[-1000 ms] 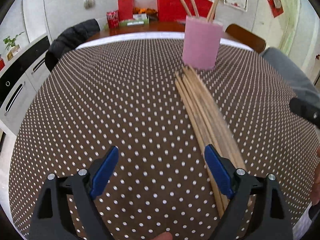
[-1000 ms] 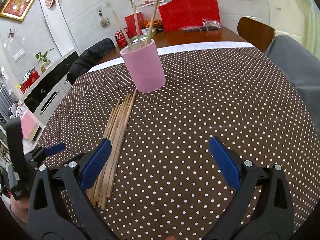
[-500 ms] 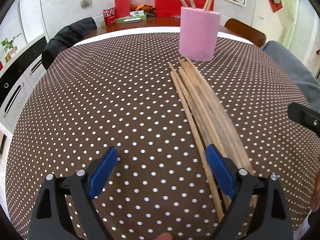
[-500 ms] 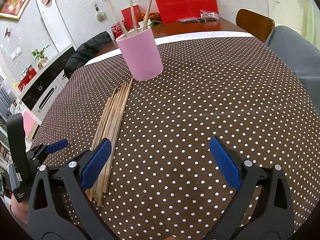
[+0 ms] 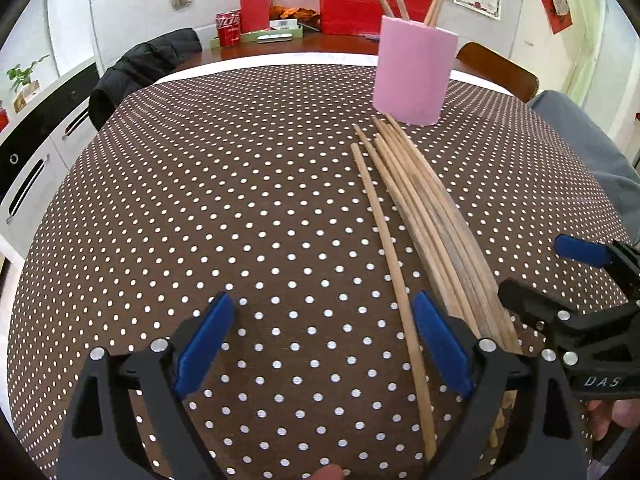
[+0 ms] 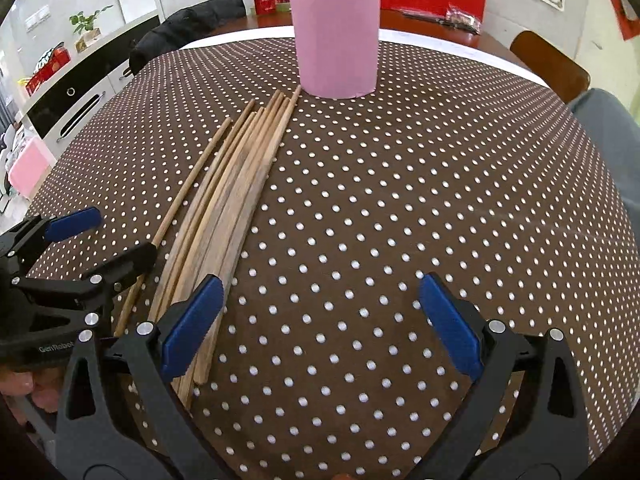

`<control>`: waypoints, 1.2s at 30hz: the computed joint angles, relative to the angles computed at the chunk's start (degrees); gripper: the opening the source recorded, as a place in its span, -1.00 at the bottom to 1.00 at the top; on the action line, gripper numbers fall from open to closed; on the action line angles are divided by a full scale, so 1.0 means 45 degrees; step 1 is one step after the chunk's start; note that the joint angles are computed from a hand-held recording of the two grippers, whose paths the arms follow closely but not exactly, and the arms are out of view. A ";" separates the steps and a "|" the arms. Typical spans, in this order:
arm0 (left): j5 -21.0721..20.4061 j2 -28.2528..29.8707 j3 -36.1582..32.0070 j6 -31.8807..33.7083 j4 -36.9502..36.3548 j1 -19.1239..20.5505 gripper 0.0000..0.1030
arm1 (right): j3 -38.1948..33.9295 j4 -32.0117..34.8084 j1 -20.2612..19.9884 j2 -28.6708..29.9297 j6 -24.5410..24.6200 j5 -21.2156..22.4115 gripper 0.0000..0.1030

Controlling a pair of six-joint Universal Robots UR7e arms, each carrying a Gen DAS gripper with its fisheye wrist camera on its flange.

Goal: Organize utensils
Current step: 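Move both grippers back down over the remaining chopstick pile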

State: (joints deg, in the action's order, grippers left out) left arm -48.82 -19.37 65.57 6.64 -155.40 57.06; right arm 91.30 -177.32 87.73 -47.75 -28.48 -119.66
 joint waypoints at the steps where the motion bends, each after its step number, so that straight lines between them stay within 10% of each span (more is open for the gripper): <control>1: -0.0065 -0.0019 0.0025 -0.0026 -0.0037 0.0013 0.75 | -0.0051 0.0091 -0.0006 -0.0002 0.0019 0.0017 0.88; 22: -0.0701 -0.0352 0.0390 -0.0301 -0.0472 0.0228 0.75 | -0.0545 -0.0329 -0.0066 0.0406 -0.1468 -0.0619 0.88; 36: 0.0220 0.1000 -0.2374 0.0468 0.2032 0.0138 0.75 | -0.3074 0.2452 -0.0149 0.1204 -0.1473 -0.0045 0.76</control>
State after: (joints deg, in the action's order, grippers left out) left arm -47.83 -14.87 54.89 8.75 -146.26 57.68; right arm 77.47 -166.28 87.06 -42.33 -35.11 -119.87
